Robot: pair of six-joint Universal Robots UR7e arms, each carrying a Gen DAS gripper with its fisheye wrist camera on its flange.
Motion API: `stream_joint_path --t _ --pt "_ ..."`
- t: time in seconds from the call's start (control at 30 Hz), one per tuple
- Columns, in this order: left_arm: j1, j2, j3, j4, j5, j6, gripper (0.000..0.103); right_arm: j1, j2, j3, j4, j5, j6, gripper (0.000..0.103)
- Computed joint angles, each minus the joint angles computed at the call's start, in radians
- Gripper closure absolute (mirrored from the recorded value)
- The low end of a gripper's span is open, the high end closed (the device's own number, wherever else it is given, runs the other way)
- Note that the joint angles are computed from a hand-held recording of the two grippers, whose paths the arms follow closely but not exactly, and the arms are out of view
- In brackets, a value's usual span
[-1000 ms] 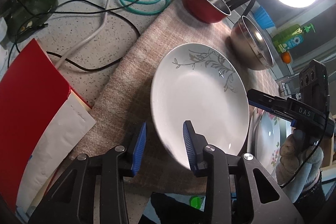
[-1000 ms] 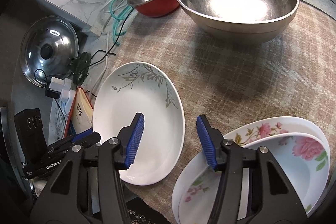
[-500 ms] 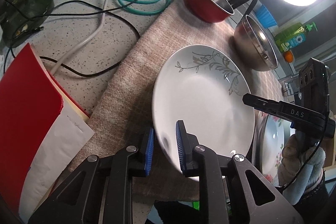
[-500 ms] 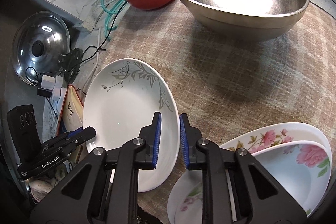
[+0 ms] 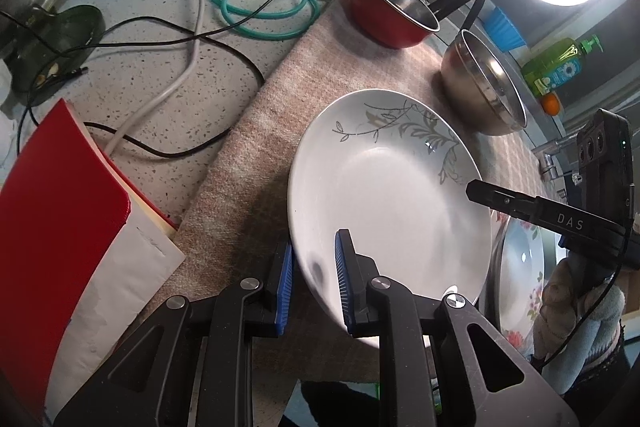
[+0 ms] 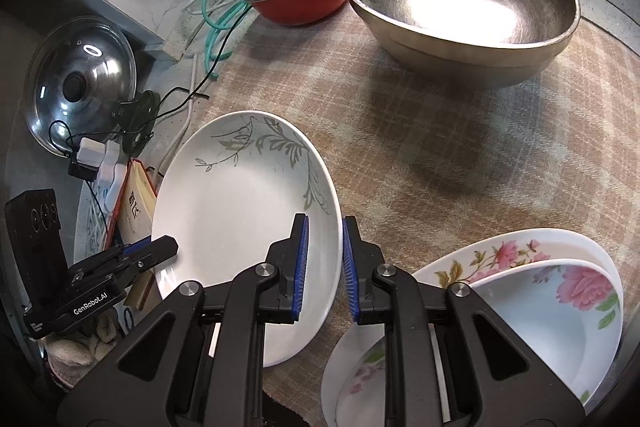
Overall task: Organize plates and bowls
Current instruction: 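Lift the grey-leaf plate and carry it over the plate stack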
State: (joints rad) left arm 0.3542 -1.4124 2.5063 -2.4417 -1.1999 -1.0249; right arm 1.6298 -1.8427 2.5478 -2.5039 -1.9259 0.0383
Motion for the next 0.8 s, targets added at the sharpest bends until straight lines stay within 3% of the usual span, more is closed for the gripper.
stream_joint_path --t 0.43,0.8 --pt "-0.046 -0.021 -0.031 0.01 0.008 0.017 0.085 0.039 -0.143 -0.01 0.095 0.013 0.029 0.086" --pt "-0.075 0.061 -0.072 -0.07 -0.041 0.1 0.085 0.044 -0.35 -0.011 0.236 -0.023 0.075 0.086"
